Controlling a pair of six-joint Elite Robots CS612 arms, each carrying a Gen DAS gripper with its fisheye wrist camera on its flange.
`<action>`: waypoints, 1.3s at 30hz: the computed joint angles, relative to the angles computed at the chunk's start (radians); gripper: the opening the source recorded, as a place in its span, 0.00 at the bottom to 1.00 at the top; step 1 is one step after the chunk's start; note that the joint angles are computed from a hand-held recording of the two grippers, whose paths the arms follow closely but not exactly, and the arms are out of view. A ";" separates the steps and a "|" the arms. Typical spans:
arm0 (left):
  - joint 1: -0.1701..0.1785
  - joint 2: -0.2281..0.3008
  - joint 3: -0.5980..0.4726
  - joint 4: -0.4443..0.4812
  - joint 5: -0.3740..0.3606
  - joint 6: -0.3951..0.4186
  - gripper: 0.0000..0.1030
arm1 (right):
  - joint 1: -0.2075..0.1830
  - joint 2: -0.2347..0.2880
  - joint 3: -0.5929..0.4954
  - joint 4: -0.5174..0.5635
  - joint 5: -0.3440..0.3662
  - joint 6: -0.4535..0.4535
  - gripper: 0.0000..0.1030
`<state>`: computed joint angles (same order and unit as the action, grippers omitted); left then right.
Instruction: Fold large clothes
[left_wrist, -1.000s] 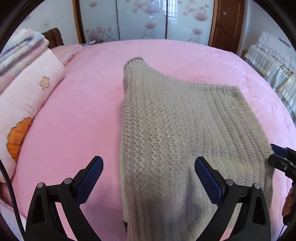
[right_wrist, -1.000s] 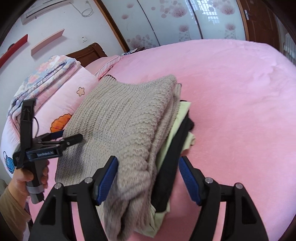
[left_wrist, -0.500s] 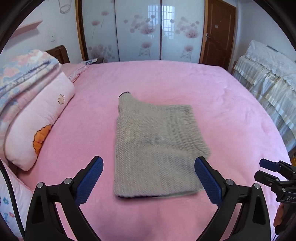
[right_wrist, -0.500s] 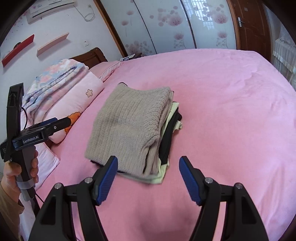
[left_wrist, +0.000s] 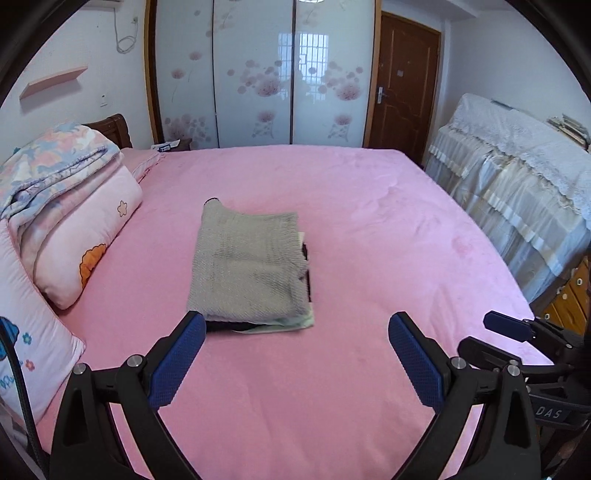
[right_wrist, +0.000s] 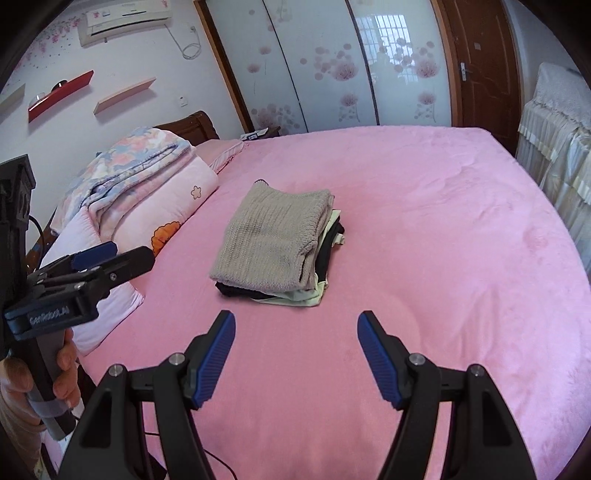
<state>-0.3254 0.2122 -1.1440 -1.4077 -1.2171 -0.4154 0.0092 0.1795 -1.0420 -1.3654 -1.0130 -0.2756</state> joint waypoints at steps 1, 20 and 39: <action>-0.013 0.007 -0.029 0.009 0.000 -0.009 0.96 | -0.006 0.009 -0.033 0.021 0.005 -0.001 0.67; -0.215 0.143 -0.395 0.298 0.315 -0.218 0.99 | -0.082 0.184 -0.495 0.163 -0.032 -0.036 0.76; -0.244 0.246 -0.505 0.392 0.234 -0.301 0.99 | -0.098 0.300 -0.647 0.171 -0.098 -0.002 0.78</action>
<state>-0.5690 0.4583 -1.6486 -1.0161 -0.9830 -0.7168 -0.0884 0.4794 -1.6885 -1.1940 -1.1115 -0.2773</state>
